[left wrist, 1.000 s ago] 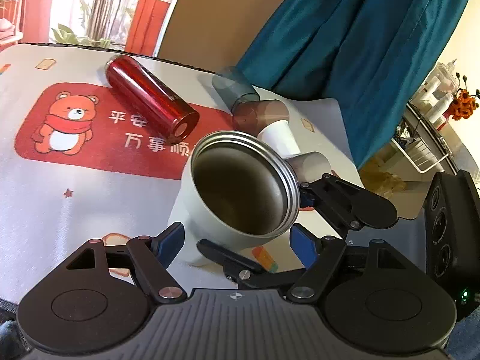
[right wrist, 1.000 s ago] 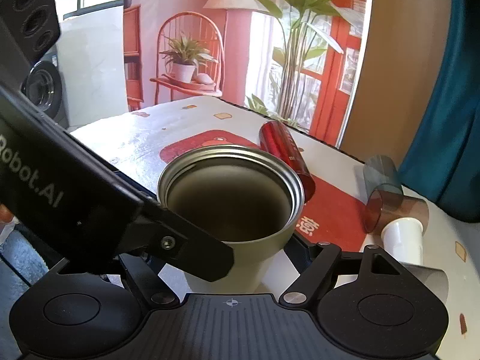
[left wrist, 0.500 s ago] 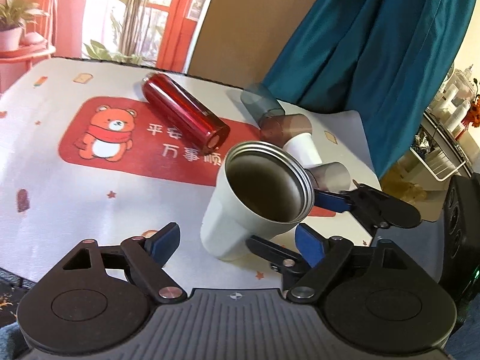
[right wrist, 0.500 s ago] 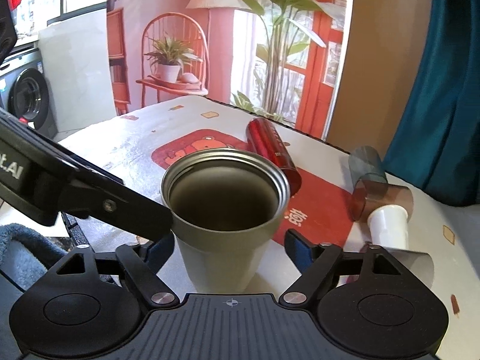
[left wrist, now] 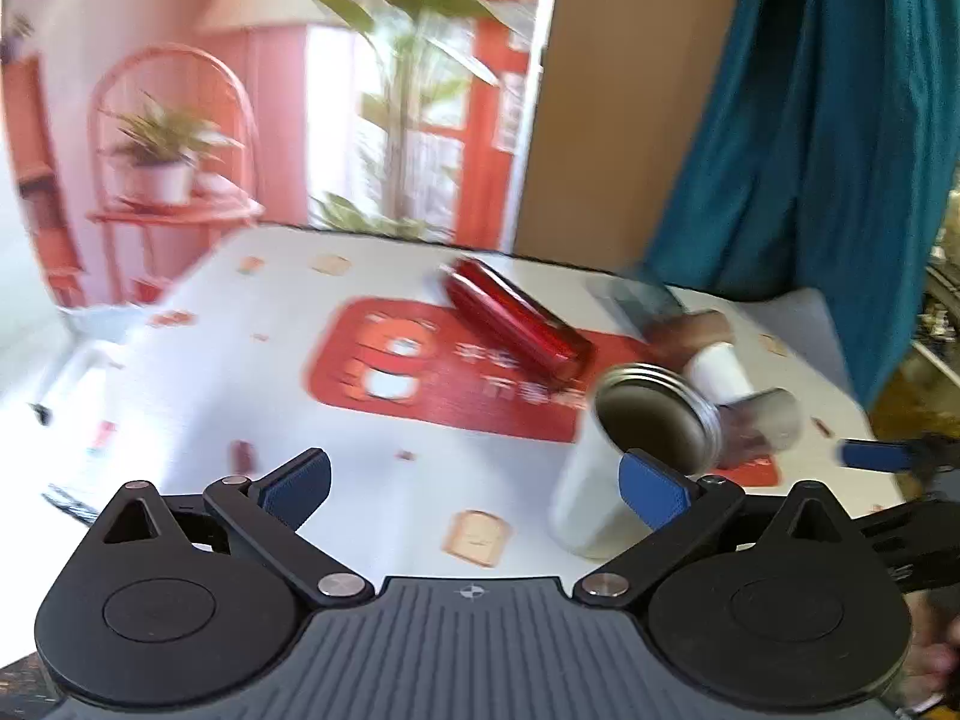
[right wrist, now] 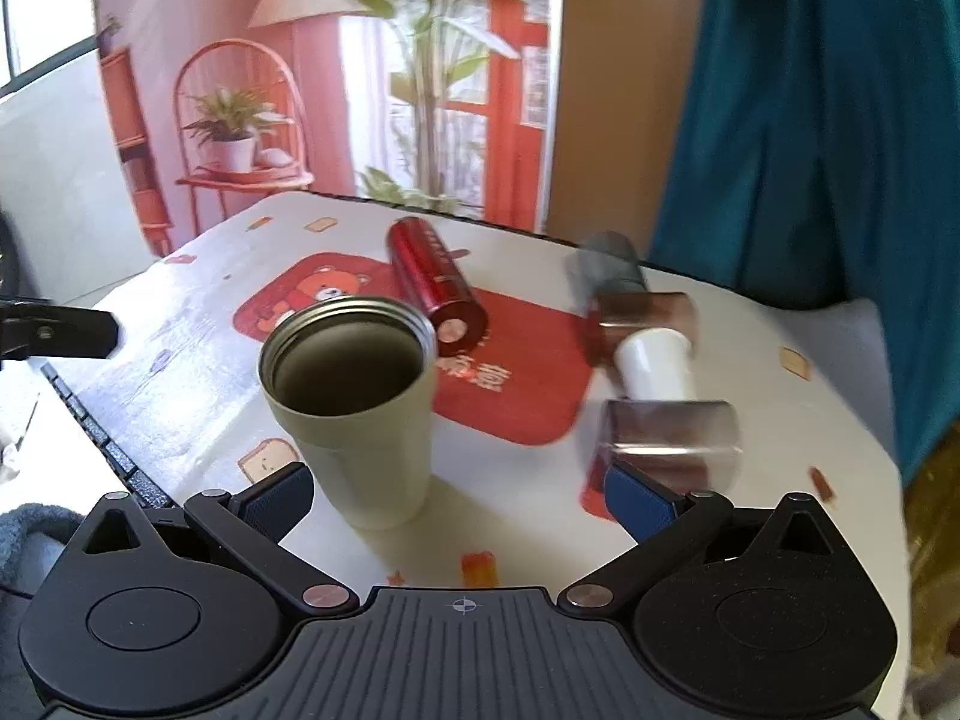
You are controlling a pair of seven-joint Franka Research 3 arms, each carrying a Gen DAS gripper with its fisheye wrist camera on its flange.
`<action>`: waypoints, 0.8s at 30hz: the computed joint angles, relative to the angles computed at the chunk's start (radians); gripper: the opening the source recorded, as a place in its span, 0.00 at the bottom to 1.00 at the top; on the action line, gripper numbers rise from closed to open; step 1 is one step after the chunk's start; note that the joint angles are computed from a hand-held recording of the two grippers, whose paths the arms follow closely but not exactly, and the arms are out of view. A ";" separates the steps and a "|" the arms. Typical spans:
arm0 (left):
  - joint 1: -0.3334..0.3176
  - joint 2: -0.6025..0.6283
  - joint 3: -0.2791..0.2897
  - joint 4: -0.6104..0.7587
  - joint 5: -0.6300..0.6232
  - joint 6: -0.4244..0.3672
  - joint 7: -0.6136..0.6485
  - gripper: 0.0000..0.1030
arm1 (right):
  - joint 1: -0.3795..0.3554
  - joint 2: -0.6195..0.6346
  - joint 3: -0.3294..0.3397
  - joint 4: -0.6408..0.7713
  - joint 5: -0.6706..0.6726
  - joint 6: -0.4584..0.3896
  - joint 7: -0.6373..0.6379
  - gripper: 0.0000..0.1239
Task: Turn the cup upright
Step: 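Open the left gripper and pull it back from the cup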
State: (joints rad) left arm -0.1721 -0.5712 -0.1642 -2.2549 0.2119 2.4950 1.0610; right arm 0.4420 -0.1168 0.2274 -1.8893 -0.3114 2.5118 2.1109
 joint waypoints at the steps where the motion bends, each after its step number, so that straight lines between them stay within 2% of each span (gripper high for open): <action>1: 0.013 -0.014 -0.013 0.001 0.018 -0.017 -0.012 1.00 | -0.001 -0.016 0.003 -0.005 -0.006 -0.013 0.020 0.83; 7: 0.032 -0.096 -0.046 -0.002 0.075 -0.118 -0.051 1.00 | -0.018 -0.099 0.025 -0.040 -0.004 -0.042 0.088 0.83; 10: 0.044 -0.133 -0.083 0.004 0.126 -0.191 -0.077 1.00 | -0.030 -0.143 0.046 -0.065 -0.004 -0.046 0.118 0.83; 13: 0.026 -0.174 -0.081 0.004 0.129 -0.239 -0.094 1.00 | -0.035 -0.183 0.058 -0.093 0.017 -0.042 0.115 0.83; 24: -0.009 -0.311 -0.143 -0.046 0.178 -0.303 -0.199 1.00 | -0.090 -0.323 0.132 -0.205 0.037 -0.023 0.175 0.83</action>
